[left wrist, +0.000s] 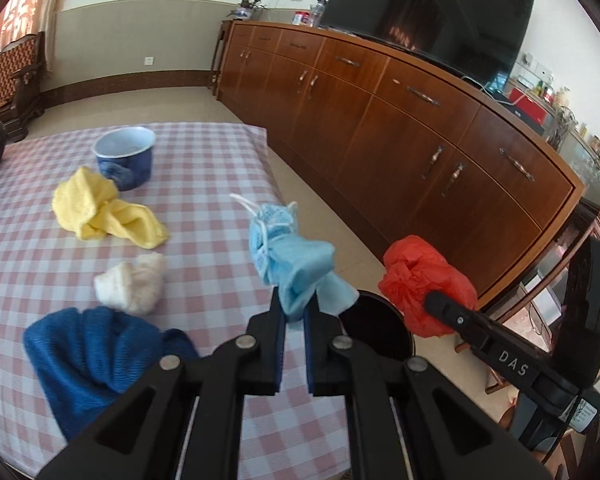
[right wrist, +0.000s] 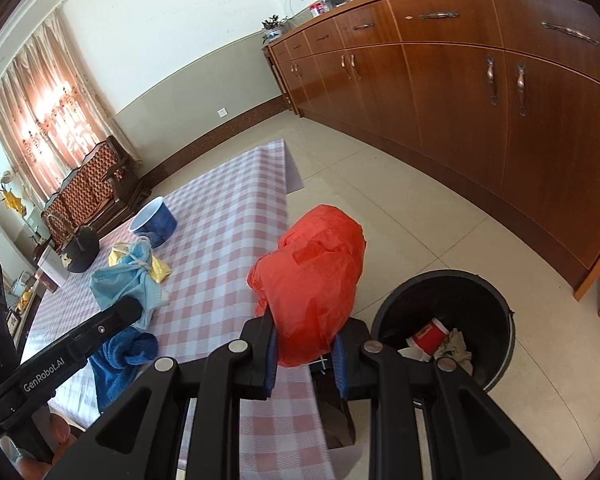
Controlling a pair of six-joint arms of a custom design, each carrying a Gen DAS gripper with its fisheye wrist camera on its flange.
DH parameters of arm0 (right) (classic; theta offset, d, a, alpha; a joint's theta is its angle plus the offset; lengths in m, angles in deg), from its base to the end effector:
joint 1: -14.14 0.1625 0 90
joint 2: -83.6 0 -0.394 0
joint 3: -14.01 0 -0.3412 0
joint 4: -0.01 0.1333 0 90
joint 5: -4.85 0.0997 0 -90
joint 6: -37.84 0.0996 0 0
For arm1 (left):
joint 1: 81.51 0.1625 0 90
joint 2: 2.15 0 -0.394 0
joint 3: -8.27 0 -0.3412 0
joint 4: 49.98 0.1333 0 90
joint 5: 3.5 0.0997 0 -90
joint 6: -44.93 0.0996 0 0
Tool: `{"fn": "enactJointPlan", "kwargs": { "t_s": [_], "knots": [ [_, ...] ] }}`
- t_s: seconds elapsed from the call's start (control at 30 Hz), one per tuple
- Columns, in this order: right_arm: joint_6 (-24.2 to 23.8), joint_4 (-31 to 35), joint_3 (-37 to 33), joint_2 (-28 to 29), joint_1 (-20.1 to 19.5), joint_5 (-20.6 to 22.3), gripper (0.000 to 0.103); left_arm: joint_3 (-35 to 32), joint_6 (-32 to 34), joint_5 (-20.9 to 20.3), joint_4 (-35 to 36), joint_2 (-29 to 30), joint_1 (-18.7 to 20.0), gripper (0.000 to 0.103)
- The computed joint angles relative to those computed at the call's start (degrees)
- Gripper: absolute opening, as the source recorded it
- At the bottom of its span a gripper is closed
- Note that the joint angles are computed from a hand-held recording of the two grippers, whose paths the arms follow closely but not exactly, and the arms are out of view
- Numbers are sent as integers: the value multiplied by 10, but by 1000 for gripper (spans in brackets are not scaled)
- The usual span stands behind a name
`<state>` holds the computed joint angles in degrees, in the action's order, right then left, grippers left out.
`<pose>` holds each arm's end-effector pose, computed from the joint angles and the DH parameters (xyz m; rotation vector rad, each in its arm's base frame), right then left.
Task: Collect trash
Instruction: 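Carry the blue mask and red bag over the black bin, then open both tools to drop the mask and bag into the bin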
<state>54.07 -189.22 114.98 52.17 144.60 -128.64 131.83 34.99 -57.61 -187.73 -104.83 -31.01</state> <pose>0.4243 -0.3977 0.0349 0.2670 -2.5066 1.0595 -0.0796 -0.3979 0.3984 0.4715 2.5801 -0.9216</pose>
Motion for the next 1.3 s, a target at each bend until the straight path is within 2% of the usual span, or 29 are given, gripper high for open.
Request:
{"fn": "enactJointPlan", "kwargs": {
  "t_s": [0.27,0.5,0.77,0.93,1.13,1.23,1.3],
  "knots": [
    [16,-28,97,-78,-32,-35,24,11,-11,-42,-29,78,-30,9],
    [28,-31,152,-127,-83,-22,24,11,-29,-59,-42,140,-41,9],
    [34,20,149,-141,-135,9,24,2,-49,-60,-52,203,-36,9],
    [29,88,120,-139,-165,20,24,-10,-55,-57,-49,237,-28,9],
    [25,103,108,-135,-196,33,25,-21,-62,-51,-45,271,-20,9],
    [26,104,103,-134,-204,39,30,-31,-65,-49,-31,288,-18,18],
    [29,106,101,-133,-207,39,47,-37,-76,-45,-22,294,-16,38]
  ]
}}
